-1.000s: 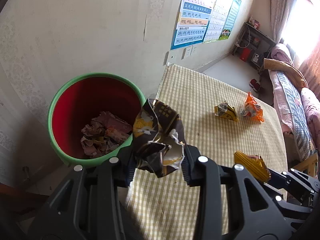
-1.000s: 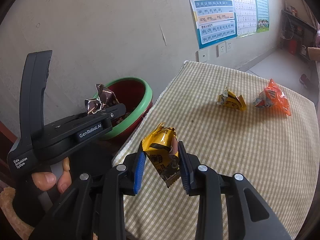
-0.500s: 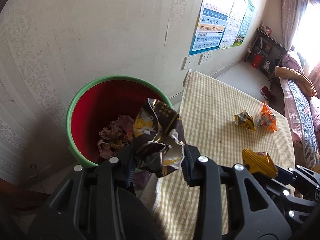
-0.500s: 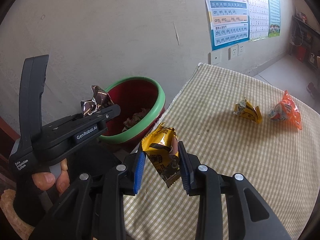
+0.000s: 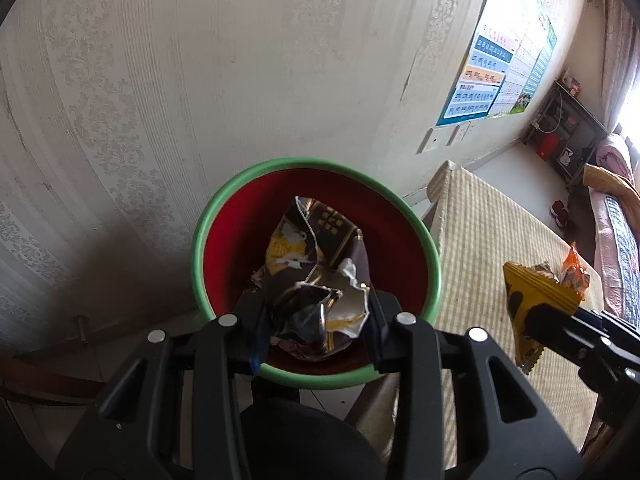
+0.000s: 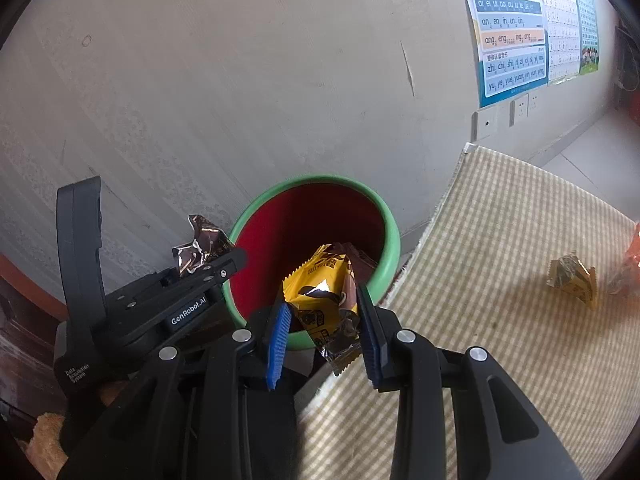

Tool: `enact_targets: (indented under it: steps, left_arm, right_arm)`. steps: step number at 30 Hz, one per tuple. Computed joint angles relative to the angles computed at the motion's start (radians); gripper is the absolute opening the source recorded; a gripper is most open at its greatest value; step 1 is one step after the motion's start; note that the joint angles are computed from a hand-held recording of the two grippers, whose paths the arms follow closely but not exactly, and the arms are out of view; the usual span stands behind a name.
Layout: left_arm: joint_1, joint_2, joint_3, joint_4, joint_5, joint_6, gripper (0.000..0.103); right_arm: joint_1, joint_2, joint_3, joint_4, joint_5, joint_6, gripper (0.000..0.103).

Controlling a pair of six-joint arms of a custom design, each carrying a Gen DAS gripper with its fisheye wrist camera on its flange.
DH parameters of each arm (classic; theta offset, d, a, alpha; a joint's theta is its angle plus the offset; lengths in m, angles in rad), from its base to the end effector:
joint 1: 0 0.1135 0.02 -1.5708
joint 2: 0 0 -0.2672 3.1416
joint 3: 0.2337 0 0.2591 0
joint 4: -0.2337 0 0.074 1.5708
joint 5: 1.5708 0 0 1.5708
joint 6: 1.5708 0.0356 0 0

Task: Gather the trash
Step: 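Open both tools to drop the wrappers into the bucket, then grasp the orange snack bag with the right tool while the left tool grasps the small yellow wrapper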

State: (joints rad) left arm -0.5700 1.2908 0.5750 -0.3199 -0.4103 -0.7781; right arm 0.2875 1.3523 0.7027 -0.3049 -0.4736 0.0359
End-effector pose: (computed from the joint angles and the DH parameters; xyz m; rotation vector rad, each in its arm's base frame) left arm 0.2014 -0.1122 0.1584 -0.3976 2.4477 -0.0211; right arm 0.2449 0.0893 0.1834 -0.5073 2.4714 0.7281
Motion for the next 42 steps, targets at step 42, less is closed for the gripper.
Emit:
enact_targets:
  steps: [42]
  left_arm:
    - [-0.155,0.244,0.132,0.049,0.003,-0.054,0.066]
  right_arm:
    - [-0.736,0.614,0.440,-0.018,0.183,0.094,0.069]
